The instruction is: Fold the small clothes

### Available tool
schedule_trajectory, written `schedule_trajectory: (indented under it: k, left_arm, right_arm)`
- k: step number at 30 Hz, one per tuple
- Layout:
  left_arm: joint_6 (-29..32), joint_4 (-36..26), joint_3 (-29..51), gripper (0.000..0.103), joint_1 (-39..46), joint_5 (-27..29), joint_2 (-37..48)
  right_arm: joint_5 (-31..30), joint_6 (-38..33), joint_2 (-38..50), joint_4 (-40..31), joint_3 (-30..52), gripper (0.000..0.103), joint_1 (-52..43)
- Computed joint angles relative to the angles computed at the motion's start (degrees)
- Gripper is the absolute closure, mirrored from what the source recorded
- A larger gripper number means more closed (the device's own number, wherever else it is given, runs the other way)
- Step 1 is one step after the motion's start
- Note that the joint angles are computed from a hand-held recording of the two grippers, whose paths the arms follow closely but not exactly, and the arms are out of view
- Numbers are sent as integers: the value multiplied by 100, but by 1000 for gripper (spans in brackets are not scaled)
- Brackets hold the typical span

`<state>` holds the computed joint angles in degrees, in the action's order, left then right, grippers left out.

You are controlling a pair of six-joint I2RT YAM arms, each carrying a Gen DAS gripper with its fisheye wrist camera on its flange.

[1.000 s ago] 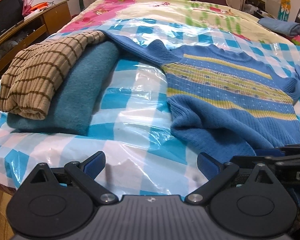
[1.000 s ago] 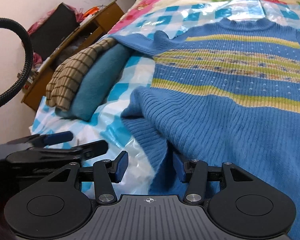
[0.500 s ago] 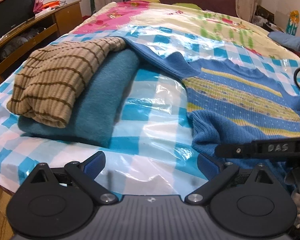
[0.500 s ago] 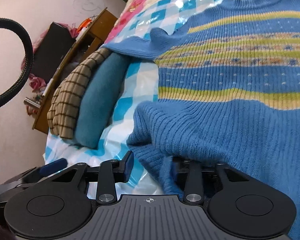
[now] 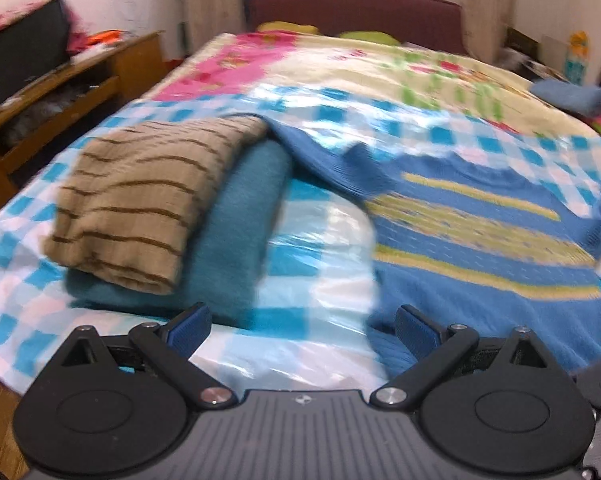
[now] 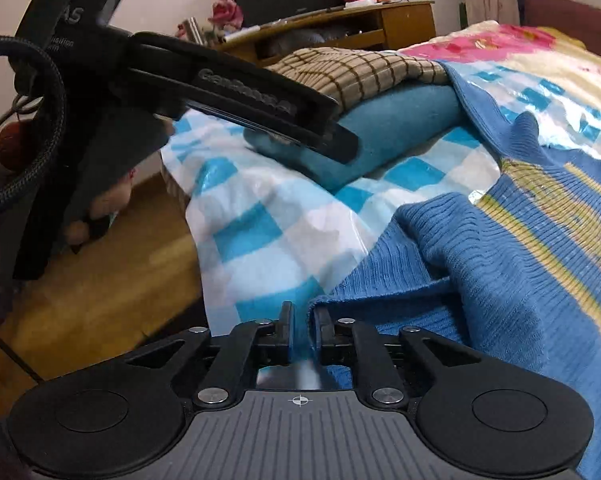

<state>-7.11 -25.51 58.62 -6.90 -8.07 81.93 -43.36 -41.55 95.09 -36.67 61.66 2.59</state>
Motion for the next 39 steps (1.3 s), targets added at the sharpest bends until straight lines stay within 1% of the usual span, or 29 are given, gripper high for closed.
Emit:
schedule_trajectory:
  k: [2, 4, 7, 8, 10, 11, 13, 14, 15, 16, 17, 18, 20, 22, 24, 26, 28, 30, 31, 32, 33, 34, 35, 36, 37, 38, 39]
  left_arm:
    - [175, 56, -99, 0, -154, 112, -1]
    - [353, 105, -161, 0, -356, 189, 37]
    - [538, 211, -136, 0, -648, 395, 195]
    - [559, 237, -88, 0, -753, 442, 286]
    - [635, 244, 34, 0, -922, 416, 503]
    - [683, 163, 160, 1, -1016, 273, 676]
    - [744, 75, 292, 3, -1149, 32, 934]
    - [737, 137, 272, 10, -1200, -95, 1008]
    - [705, 213, 255, 12, -1226, -223, 1086]
    - [717, 233, 257, 15, -1212, -240, 1157]
    - [682, 254, 250, 25, -1181, -226, 1216]
    - [634, 221, 274, 30, -1122, -193, 1268]
    - [612, 211, 235, 43, -1035, -212, 1281]
    - [557, 298, 101, 48, -887, -159, 1160]
    - [406, 308, 31, 51, -699, -121, 1035]
    - [180, 326, -30, 54, -537, -120, 927]
    - [13, 347, -148, 56, -397, -117, 763]
    - [-99, 322, -219, 56, -324, -172, 673]
    - [-144, 308, -250, 56, -278, -153, 634]
    - [-186, 308, -288, 57, -224, -108, 590]
    - [-216, 316, -326, 58, -168, -62, 540]
    - [-262, 308, -340, 60, -128, -64, 506]
    - [-328, 302, -368, 62, -64, -56, 445]
    - [-398, 309, -426, 63, 24, -45, 344]
    - [-454, 323, -495, 64, 125, -28, 222]
    - [-515, 329, -566, 64, 246, -12, 98]
    - [-598, 319, -643, 64, 374, 29, -31]
  right_arm:
    - [-102, -49, 31, -256, 141, 82, -238]
    - [-169, -77, -23, -567, 280, 82, -546]
    - [-281, -432, -146, -1167, 408, 82, -991]
    - [-312, -545, -184, -1342, 418, 80, -1069]
    - [-405, -744, -247, -1540, 354, 78, -1096]
    - [-389, -797, -326, -1530, 284, 78, -1078]
    - [-235, -697, -488, -1361, 158, 78, -1093]
    - [-160, -547, -520, -1212, 129, 78, -1122]
    - [-97, -426, -507, -1166, 150, 79, -1197]
    - [-65, -284, -529, -1046, 103, 79, -1277]
    - [35, -63, -566, -810, 22, 79, -1335]
    - [195, 150, -571, -660, 2, 77, -1411]
    - [286, 371, -505, -569, 47, 77, -1625]
    - [553, 552, -586, -302, -67, 77, -1758]
    - [790, 553, -701, -62, -230, 77, -1830]
    - [941, 578, -697, 113, -303, 77, -1744]
    - [1106, 541, -691, 381, -427, 77, -1495]
    - [1248, 461, -681, 791, -613, 65, -1195]
    - [1363, 466, -621, 962, -668, 64, -1059]
    - [1502, 569, -509, 1206, -702, 65, -914]
    - [1615, 672, -398, 1383, -702, 70, -821]
    - [1741, 809, -244, 1428, -592, 77, -759]
    - [1725, 995, -107, 1316, -407, 97, -809]
    - [1462, 1263, 52, 977, -78, 100, -975]
    - [1070, 1426, 121, 572, 185, 100, -1231]
    - [632, 1635, 280, 135, 539, 100, -1482]
    - [68, 1761, 456, -388, 928, 100, -1804]
